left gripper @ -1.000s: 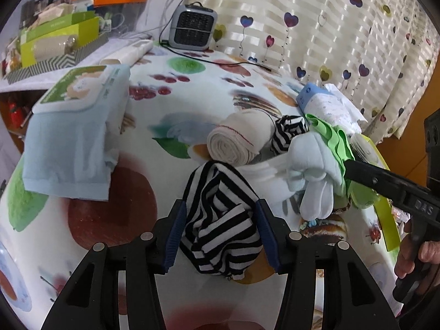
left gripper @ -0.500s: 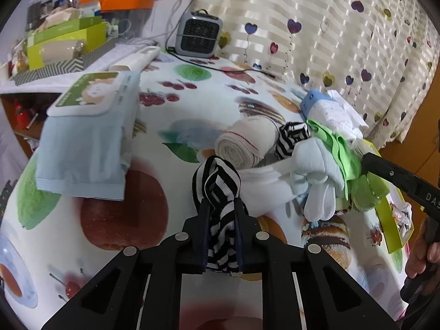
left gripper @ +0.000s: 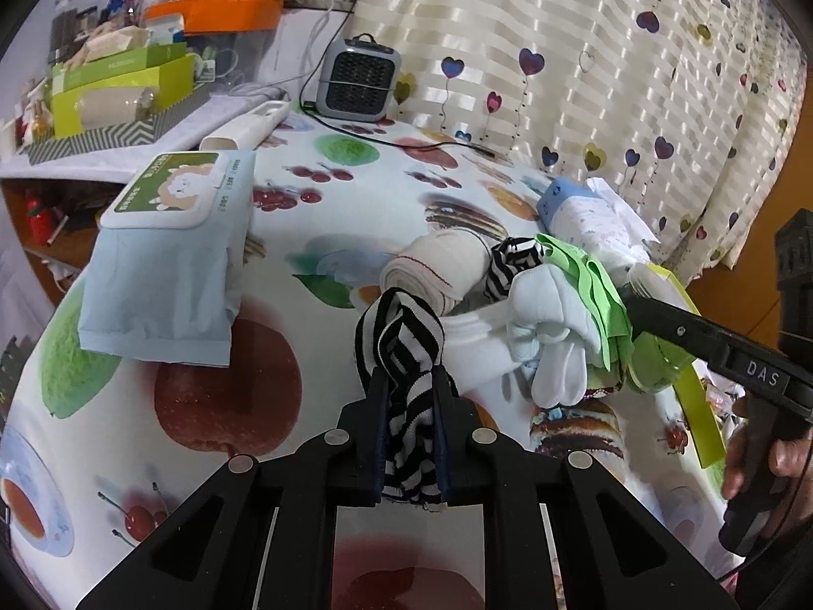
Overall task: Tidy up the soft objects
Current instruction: 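Lift both cloths and carry them toward the white tray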
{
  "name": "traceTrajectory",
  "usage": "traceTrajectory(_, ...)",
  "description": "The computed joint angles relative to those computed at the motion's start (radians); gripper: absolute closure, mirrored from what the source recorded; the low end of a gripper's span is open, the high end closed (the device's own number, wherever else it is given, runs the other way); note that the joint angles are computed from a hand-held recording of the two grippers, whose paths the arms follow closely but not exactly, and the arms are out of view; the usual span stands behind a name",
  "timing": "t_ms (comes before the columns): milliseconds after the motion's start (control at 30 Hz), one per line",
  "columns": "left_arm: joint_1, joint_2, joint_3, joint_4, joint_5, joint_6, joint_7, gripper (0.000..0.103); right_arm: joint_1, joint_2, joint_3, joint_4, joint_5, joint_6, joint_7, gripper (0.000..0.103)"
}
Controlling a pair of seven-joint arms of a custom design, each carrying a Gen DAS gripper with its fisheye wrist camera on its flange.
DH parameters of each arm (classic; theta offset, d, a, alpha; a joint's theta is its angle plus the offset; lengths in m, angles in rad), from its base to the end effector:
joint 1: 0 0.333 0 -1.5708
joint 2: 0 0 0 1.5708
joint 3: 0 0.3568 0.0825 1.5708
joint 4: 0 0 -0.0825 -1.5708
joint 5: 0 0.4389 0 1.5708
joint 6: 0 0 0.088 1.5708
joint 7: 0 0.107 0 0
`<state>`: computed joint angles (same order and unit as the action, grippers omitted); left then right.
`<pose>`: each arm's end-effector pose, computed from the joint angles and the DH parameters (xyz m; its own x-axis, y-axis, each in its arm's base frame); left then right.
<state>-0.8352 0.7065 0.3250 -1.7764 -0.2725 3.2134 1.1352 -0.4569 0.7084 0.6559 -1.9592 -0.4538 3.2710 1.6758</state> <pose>0.6612 -0.3868 0.2584 -0.0563 -0.9619 0.2674 -0.7449 -0.1378 -0.6528 0.7006 0.1310 0.2588 0.3592 -0.9095 -0.2092 -0.6995 -0.1140 -0.7055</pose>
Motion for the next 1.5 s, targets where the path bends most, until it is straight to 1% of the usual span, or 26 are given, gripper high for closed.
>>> traceTrajectory(33, -0.006, 0.001, 0.005, -0.002, -0.002, 0.001, -0.003, 0.089, -0.015, 0.016, 0.019, 0.01, -0.006, -0.014, -0.008, 0.047)
traceTrajectory(133, 0.003, 0.003, -0.002, 0.002, -0.001, -0.001, -0.002, 0.089, -0.017, 0.039, 0.036, 0.037, 0.004, -0.054, -0.049, 0.047)
traceTrajectory(233, 0.016, 0.004, -0.018, 0.005, 0.002, -0.003, 0.001, 0.089, -0.016, 0.071, 0.056, 0.08, 0.035, -0.116, -0.1, 0.047)
traceTrajectory(267, 0.021, 0.004, -0.023, 0.006, 0.003, -0.003, 0.002, 0.089, -0.008, 0.078, 0.054, 0.095, 0.049, -0.134, -0.111, 0.047)
traceTrajectory(333, 0.026, 0.005, -0.027, 0.007, 0.004, -0.006, 0.001, 0.089, 0.026, 0.07, 0.024, 0.112, 0.077, -0.15, -0.118, 0.047)
traceTrajectory(400, 0.031, 0.005, -0.031, 0.008, 0.006, -0.006, -0.001, 0.089, 0.018, 0.074, 0.037, 0.116, 0.105, -0.166, -0.14, 0.047)
traceTrajectory(433, 0.031, 0.006, -0.029, 0.008, 0.006, -0.006, -0.003, 0.089, 0.036, 0.06, 0.017, 0.108, 0.118, -0.153, -0.139, 0.054)
traceTrajectory(467, 0.032, 0.006, -0.029, 0.01, 0.007, -0.006, -0.003, 0.089, 0.056, 0.044, -0.007, 0.101, 0.127, -0.14, -0.14, 0.063)
traceTrajectory(500, 0.035, 0.007, -0.031, 0.012, 0.009, -0.007, -0.003, 0.089, 0.067, 0.037, -0.018, 0.096, 0.136, -0.134, -0.149, 0.068)
traceTrajectory(533, 0.037, 0.006, -0.034, 0.012, 0.01, -0.006, -0.003, 0.089, 0.076, 0.029, -0.026, 0.09, 0.142, -0.129, -0.162, 0.079)
traceTrajectory(567, 0.038, 0.006, -0.035, 0.012, 0.011, -0.005, -0.002, 0.089, 0.086, 0.02, -0.034, 0.083, 0.147, -0.125, -0.176, 0.083)
traceTrajectory(600, 0.039, 0.004, -0.037, 0.011, 0.011, -0.004, -0.002, 0.089, 0.099, 0.012, -0.046, 0.078, 0.154, -0.121, -0.187, 0.084)
traceTrajectory(667, 0.038, 0.001, -0.038, 0.007, 0.011, 0.0, 0.0, 0.089, 0.15, -0.013, -0.097, 0.07, 0.164, -0.108, -0.204, 0.089)
traceTrajectory(733, 0.029, -0.004, -0.028, 0.001, 0.008, 0.006, 0.001, 0.089, 0.166, -0.024, -0.111, 0.062, 0.178, -0.098, -0.219, 0.093)
traceTrajectory(833, 0.005, -0.01, -0.003, -0.009, -0.002, 0.015, 0.0, 0.089, 0.151, -0.042, -0.098, 0.033, 0.185, -0.064, -0.235, 0.097)
traceTrajectory(1000, -0.023, -0.022, 0.022, -0.022, -0.03, 0.038, 0.02, 0.089, 0.122, -0.083, -0.082, -0.025, 0.138, 0.013, -0.202, 0.098)
traceTrajectory(1133, -0.04, -0.031, 0.027, -0.031, -0.058, 0.052, 0.05, 0.089, 0.123, -0.103, -0.094, -0.044, 0.094, 0.039, -0.151, 0.098)
traceTrajectory(1233, -0.041, -0.036, 0.021, -0.038, -0.08, 0.057, 0.075, 0.089, 0.132, -0.104, -0.112, -0.04, 0.063, 0.036, -0.113, 0.098)
traceTrajectory(1267, -0.039, -0.037, 0.017, -0.04, -0.087, 0.058, 0.082, 0.089, 0.14, -0.099, -0.121, -0.028, 0.056, 0.013, -0.099, 0.095)
traceTrajectory(1300, -0.036, -0.038, 0.014, -0.04, -0.093, 0.059, 0.089, 0.089, 0.161, -0.099, -0.144, -0.018, 0.056, 0.0, -0.086, 0.092)
traceTrajectory(1333, -0.033, -0.038, 0.01, -0.04, -0.099, 0.058, 0.095, 0.089, 0.196, -0.098, -0.179, -0.008, 0.072, -0.011, -0.088, 0.078)
traceTrajectory(1367, -0.035, -0.037, 0.011, -0.039, -0.104, 0.058, 0.1, 0.089, 0.195, -0.09, -0.179, 0.0, 0.058, -0.02, -0.081, 0.057)
traceTrajectory(1400, -0.033, -0.036, 0.008, -0.038, -0.109, 0.057, 0.104, 0.089, 0.167, -0.077, -0.149, 0.006, 0.051, -0.035, -0.097, 0.049)
traceTrajectory(1433, -0.032, -0.036, 0.007, -0.038, -0.112, 0.057, 0.108, 0.089, 0.14, -0.056, -0.114, 0.02, 0.049, -0.061, -0.118, 0.047)
traceTrajectory(1467, -0.031, -0.036, 0.005, -0.038, -0.116, 0.058, 0.112, 0.089, 0.144, -0.052, -0.115, 0.026, 0.057, -0.074, -0.131, 0.047)
traceTrajectory(1500, -0.03, -0.036, 0.003, -0.037, -0.118, 0.058, 0.115, 0.089, 0.169, -0.056, -0.138, 0.031, 0.069, -0.081, -0.138, 0.047)
